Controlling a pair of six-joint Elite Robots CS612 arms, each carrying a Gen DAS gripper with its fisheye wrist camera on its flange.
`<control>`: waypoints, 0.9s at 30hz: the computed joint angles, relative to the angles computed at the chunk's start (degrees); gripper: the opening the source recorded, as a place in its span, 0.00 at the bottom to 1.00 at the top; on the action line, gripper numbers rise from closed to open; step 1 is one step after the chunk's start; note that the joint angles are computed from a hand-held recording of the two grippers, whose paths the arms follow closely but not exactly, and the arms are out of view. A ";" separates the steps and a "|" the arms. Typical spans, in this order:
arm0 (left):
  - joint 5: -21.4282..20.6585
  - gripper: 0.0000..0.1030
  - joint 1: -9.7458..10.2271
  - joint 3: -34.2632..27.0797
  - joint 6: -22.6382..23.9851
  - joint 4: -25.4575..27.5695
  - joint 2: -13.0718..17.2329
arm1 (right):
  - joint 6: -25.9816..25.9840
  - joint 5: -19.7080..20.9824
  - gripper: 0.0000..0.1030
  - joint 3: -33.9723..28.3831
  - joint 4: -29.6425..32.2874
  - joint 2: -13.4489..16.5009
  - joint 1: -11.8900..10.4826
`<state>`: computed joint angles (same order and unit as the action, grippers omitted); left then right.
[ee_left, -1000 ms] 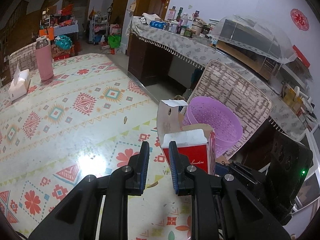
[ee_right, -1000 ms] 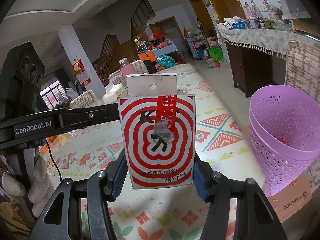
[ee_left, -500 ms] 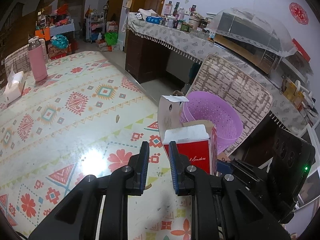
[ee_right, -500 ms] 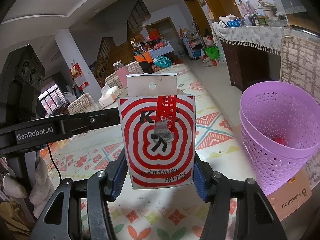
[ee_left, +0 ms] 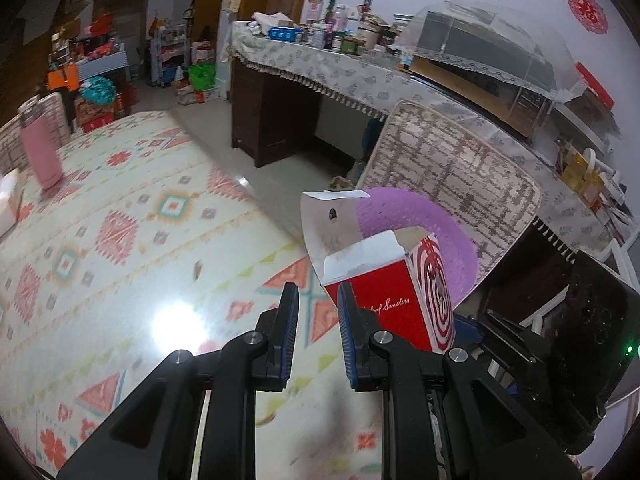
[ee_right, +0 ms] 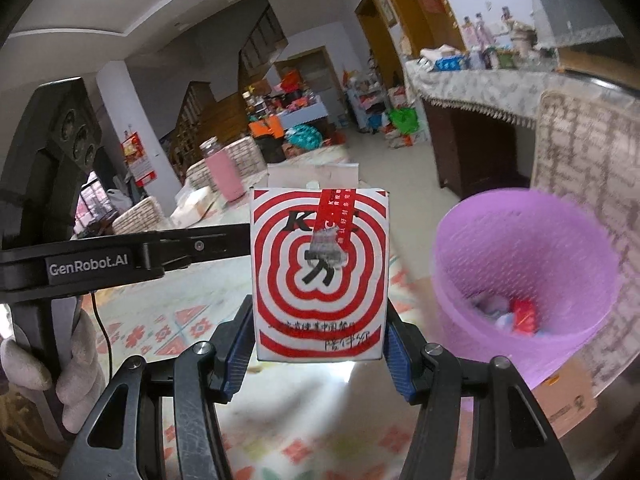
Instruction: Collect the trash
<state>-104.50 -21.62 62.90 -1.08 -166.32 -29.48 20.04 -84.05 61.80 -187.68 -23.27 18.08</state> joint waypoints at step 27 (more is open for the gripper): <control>-6.48 0.71 -1.09 -13.31 -1.59 9.08 6.96 | 5.24 -13.07 0.70 0.70 3.05 -0.58 -3.41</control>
<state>-110.98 -22.71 49.59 -2.68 -157.24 -22.52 25.28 -97.11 62.50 -184.63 -23.85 14.67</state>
